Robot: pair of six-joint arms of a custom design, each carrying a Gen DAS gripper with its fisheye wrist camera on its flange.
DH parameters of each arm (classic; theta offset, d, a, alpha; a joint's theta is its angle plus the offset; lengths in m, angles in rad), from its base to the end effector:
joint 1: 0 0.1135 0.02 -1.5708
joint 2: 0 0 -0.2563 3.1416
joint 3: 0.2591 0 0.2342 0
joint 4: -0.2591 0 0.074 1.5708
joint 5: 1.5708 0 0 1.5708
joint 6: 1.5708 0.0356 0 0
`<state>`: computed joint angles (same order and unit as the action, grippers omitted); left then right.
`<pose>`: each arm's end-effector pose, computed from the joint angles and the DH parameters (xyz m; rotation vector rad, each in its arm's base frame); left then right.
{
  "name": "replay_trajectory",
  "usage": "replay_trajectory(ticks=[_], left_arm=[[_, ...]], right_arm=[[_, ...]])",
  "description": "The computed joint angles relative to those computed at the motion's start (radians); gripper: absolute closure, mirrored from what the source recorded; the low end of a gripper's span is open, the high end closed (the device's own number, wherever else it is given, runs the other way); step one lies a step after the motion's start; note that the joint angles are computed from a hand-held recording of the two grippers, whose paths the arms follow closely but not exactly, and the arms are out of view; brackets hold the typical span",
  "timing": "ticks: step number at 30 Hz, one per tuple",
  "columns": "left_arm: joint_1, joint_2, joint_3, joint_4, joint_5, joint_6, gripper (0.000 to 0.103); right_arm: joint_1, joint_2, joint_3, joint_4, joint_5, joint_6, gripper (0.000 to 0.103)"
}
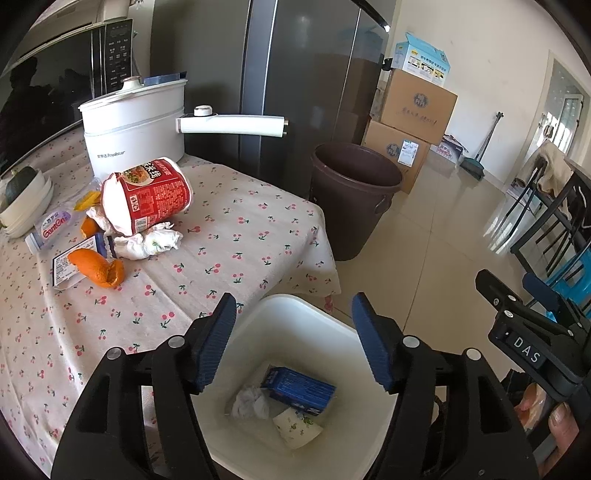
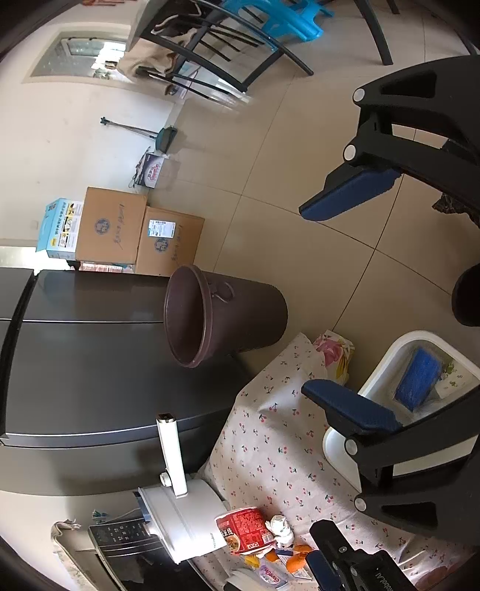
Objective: Collect trash
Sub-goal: 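Move both tools back toward the plastic bottle and noodle cup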
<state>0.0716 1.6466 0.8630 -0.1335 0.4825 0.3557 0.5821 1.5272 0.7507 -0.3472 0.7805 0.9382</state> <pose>0.3067 0.0054 0.1680 0.5333 2.3270 -0.4010 0.2270 0.1194 0.1642 0.6128 2.2032 -0.3221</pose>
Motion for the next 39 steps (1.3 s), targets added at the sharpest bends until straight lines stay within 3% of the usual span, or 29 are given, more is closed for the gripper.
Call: replay_trajectory(ticks=[5,10,24,39], left_arm=[[-0.001,0.004,0.0,0.001,-0.011,0.0,0.03],[0.012,0.018,0.009,0.003,-0.043,-0.006,0.009],[0.153,0.157,0.216,-0.117,-0.046,-0.049,0.009],[0.271,0.446,0.655,-0.272,-0.12,-0.056,0.009]], right_arm=[[0.003,0.013,0.008,-0.009,0.007,0.007,0.014],[0.008,0.039,0.032,-0.025,0.009,0.02,0.007],[0.063,0.219,0.266,-0.031,-0.047,-0.084,0.007],[0.078,0.553,0.87,-0.089,-0.081,-0.443,0.007]])
